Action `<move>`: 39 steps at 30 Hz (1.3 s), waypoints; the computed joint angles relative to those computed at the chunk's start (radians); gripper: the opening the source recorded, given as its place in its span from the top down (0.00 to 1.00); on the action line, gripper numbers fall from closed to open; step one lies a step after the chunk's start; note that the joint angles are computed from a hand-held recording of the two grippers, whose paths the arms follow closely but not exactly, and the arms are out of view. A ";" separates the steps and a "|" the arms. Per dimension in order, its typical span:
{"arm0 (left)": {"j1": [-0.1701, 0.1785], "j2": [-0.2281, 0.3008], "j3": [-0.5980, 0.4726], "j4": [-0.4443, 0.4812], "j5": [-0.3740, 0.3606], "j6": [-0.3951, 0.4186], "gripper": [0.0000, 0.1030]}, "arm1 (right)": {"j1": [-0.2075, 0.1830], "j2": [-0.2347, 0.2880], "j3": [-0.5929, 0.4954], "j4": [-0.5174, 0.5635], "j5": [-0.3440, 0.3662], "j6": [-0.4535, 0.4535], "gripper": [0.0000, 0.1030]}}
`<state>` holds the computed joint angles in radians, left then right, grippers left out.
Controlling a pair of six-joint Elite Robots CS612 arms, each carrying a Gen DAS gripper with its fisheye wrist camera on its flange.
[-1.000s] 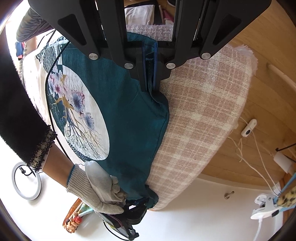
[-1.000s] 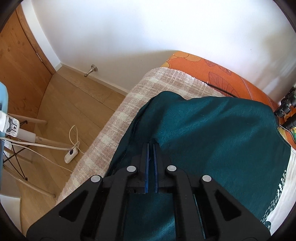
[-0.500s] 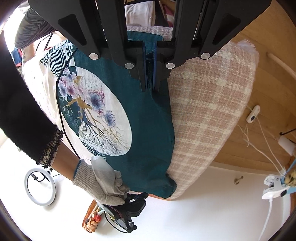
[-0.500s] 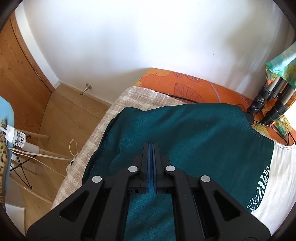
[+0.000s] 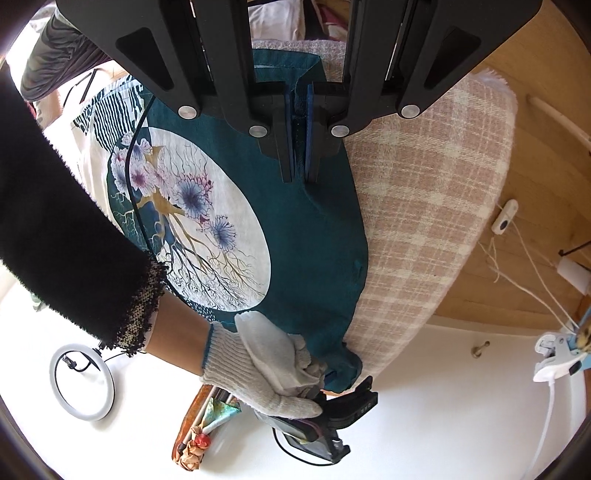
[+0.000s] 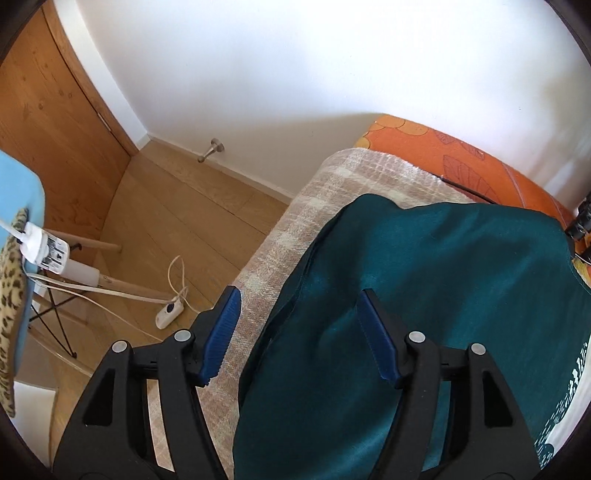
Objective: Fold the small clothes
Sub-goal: 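Fold the dark green side lengthwise over the printed front with both grippers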
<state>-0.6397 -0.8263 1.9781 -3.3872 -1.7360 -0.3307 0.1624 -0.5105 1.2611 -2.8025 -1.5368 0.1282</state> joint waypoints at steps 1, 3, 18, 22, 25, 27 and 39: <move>0.001 0.001 -0.001 0.006 -0.001 0.002 0.97 | 0.006 0.008 -0.012 0.011 -0.024 -0.006 0.50; 0.004 0.003 -0.004 0.020 -0.006 -0.001 0.97 | 0.018 0.013 -0.018 -0.001 -0.084 -0.045 0.69; -0.026 -0.013 0.012 -0.013 -0.057 0.036 0.97 | -0.092 -0.127 0.214 -0.237 0.052 0.062 0.97; -0.051 -0.017 0.007 -0.005 -0.086 0.069 0.97 | -0.125 -0.176 0.303 -0.290 0.051 0.074 0.97; -0.072 -0.017 0.001 0.012 -0.110 0.096 0.97 | -0.153 -0.200 0.357 -0.311 0.038 0.111 0.97; -0.086 -0.015 -0.006 0.033 -0.130 0.116 0.97 | -0.165 -0.211 0.382 -0.281 -0.026 0.122 0.97; -0.109 -0.018 -0.012 0.092 -0.174 0.173 0.90 | -0.261 -0.237 0.452 -0.370 0.208 0.224 0.57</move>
